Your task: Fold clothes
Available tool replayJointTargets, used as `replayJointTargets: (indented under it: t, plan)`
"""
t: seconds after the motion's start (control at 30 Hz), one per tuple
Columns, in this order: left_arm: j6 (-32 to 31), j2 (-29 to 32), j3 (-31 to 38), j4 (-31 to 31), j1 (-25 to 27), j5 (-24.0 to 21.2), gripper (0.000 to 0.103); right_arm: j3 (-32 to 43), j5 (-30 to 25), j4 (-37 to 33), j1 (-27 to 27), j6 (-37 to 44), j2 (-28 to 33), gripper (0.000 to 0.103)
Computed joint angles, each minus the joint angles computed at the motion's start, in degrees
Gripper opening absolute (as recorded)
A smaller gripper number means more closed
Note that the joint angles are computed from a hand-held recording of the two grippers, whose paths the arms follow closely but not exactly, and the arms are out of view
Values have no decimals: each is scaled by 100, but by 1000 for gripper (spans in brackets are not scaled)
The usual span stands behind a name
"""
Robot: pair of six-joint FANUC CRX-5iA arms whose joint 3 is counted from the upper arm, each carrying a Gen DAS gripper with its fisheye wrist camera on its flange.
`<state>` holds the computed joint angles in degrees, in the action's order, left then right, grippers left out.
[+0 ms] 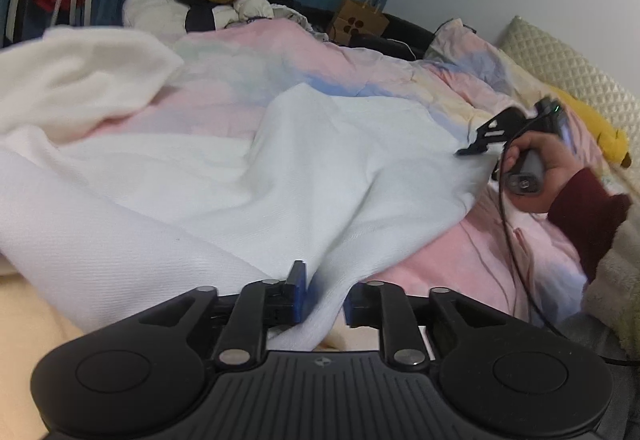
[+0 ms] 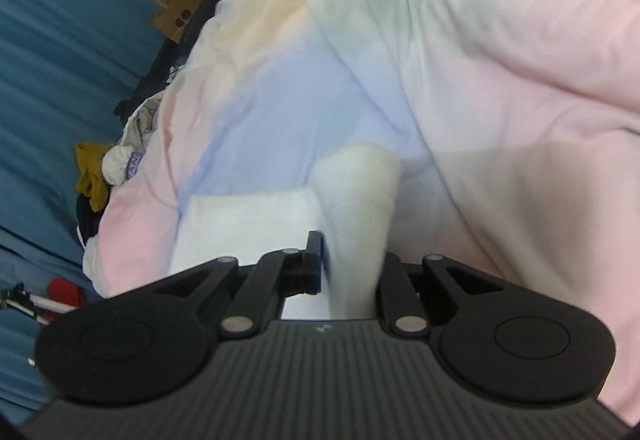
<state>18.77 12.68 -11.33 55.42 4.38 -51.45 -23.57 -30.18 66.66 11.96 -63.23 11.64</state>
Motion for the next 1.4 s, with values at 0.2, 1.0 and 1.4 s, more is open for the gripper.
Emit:
replayJointTargets:
  t: [0.2,1.0,1.4]
  plan:
    - [335,-471,-221,-51,229,-140,63,448,-1451,-1268,706,1786,-286,25]
    - [6619,-389,-50,-347,2132,421,85,1224,-1305,15,1946,3892,385,81]
    - [7102,-268,29,-276,2088,1589,18,1824,-1138,-1120,1763,4687,1023,81]
